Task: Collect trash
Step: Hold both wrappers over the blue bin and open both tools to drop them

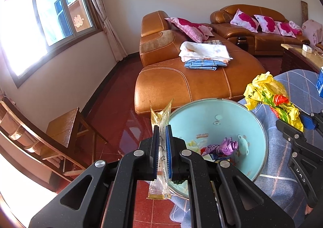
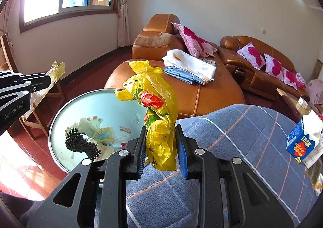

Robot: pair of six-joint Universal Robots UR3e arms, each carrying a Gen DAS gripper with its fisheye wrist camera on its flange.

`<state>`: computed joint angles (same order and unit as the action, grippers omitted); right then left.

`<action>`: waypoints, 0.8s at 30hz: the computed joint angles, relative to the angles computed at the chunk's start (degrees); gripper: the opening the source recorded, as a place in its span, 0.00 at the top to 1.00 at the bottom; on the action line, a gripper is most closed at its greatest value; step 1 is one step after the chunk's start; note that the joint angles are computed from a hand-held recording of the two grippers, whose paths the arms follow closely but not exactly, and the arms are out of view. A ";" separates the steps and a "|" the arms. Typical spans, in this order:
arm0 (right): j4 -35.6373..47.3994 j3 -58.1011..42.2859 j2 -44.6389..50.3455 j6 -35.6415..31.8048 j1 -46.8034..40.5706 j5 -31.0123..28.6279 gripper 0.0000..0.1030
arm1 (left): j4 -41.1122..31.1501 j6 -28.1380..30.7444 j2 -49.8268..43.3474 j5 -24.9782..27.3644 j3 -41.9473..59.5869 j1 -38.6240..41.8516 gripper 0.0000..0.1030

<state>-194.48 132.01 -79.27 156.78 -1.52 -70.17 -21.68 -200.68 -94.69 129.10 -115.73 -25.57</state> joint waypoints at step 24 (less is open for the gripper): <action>-0.50 0.06 0.44 -0.55 0.46 0.21 0.73 | 0.90 0.48 0.50 -1.22 -1.26 1.17 0.94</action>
<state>-194.98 132.07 -78.83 156.23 -1.05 -69.96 -20.78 -200.20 -94.19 127.89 -116.99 -24.40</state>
